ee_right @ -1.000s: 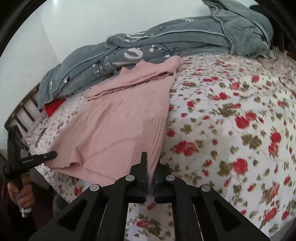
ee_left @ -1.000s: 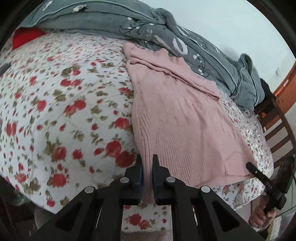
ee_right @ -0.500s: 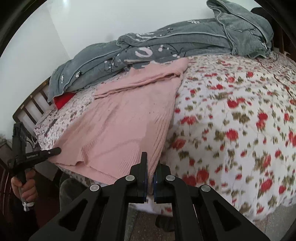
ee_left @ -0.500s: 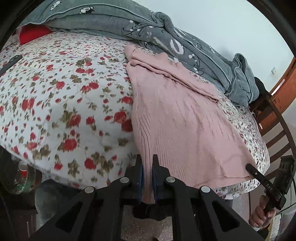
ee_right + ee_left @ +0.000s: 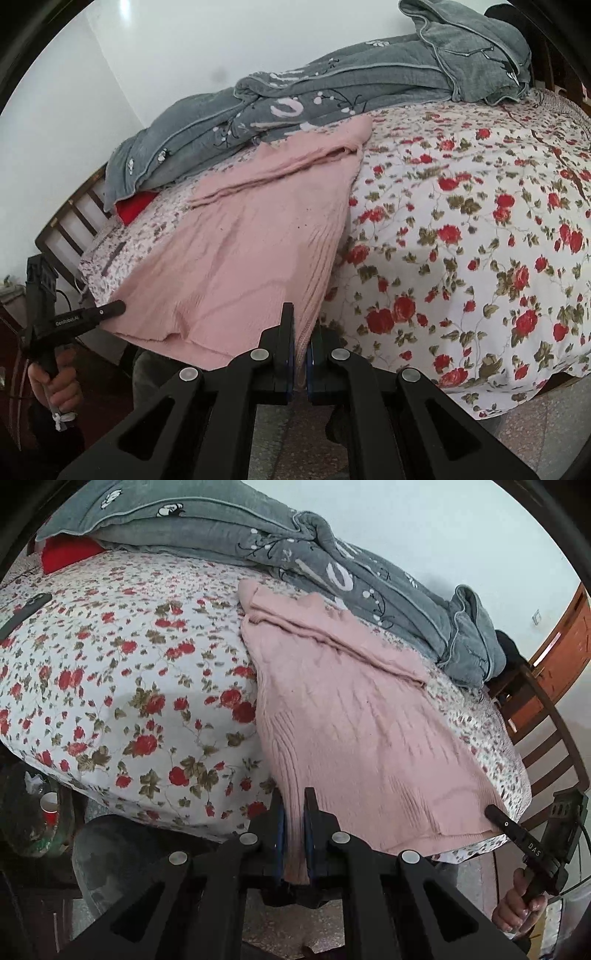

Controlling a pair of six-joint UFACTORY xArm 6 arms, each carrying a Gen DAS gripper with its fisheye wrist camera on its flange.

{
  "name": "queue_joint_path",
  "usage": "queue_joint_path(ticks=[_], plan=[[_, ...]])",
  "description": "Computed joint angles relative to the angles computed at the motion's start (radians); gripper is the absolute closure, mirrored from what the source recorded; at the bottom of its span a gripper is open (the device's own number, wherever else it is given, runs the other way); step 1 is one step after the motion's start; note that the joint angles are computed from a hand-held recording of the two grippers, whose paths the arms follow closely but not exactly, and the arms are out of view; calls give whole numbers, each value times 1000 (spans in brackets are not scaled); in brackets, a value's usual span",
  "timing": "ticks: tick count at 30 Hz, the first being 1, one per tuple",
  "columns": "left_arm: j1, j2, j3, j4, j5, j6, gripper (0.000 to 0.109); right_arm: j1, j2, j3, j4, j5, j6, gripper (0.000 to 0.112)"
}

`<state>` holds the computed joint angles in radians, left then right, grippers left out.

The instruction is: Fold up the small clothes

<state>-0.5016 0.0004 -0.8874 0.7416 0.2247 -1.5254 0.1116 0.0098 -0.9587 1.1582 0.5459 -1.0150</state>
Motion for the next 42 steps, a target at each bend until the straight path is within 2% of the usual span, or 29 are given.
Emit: queue_joint_path(ticks=[7, 16, 26, 33, 42], plan=[[18, -35, -9, -2, -9, 4, 99, -13, -12, -40, 5, 34, 7, 108], [47, -21, -69, -130, -24, 152, 99, -17, 24, -139, -23, 65, 78, 108], [87, 45, -196, -291, -16, 340, 99, 0, 172, -380, -72, 85, 179, 108], [132, 193, -396, -438, 18, 473, 99, 8, 376, -665, -172, 111, 313, 108], [176, 468, -780, -555, 165, 648, 99, 12, 726, -1167, -372, 211, 575, 107]])
